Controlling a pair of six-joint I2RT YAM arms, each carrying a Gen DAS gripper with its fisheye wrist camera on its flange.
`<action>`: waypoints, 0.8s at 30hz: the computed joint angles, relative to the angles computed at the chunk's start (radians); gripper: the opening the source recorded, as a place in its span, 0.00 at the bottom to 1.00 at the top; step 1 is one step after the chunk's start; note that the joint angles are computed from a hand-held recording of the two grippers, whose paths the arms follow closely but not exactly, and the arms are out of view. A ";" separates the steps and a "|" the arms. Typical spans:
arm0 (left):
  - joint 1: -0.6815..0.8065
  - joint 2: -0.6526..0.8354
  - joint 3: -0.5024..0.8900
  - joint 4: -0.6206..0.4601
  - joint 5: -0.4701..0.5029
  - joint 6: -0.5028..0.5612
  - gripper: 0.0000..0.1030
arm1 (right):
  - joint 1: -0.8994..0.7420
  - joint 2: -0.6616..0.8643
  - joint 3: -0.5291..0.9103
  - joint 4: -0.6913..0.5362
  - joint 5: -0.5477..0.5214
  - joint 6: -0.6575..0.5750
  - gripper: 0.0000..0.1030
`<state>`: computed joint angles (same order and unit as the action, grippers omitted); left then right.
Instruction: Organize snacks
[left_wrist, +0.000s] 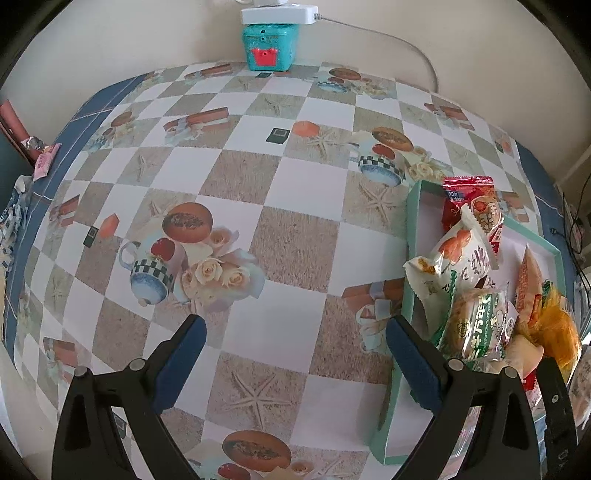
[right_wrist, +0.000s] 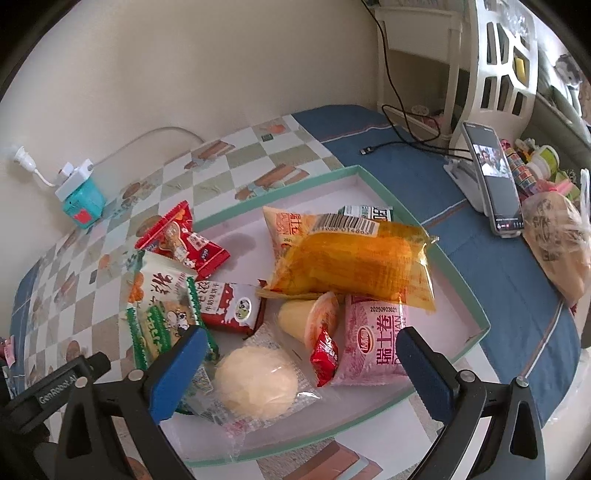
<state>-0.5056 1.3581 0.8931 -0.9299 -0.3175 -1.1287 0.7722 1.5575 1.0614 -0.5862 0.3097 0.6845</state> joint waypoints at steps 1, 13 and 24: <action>-0.001 -0.002 -0.001 -0.001 0.000 -0.003 0.95 | 0.002 -0.001 -0.001 0.002 0.003 -0.001 1.00; -0.059 -0.060 -0.009 -0.077 -0.013 -0.059 0.95 | 0.079 -0.027 -0.011 -0.040 0.040 0.017 1.00; -0.119 -0.131 -0.010 -0.312 -0.085 -0.157 0.95 | 0.172 -0.034 -0.018 -0.085 0.049 0.060 1.00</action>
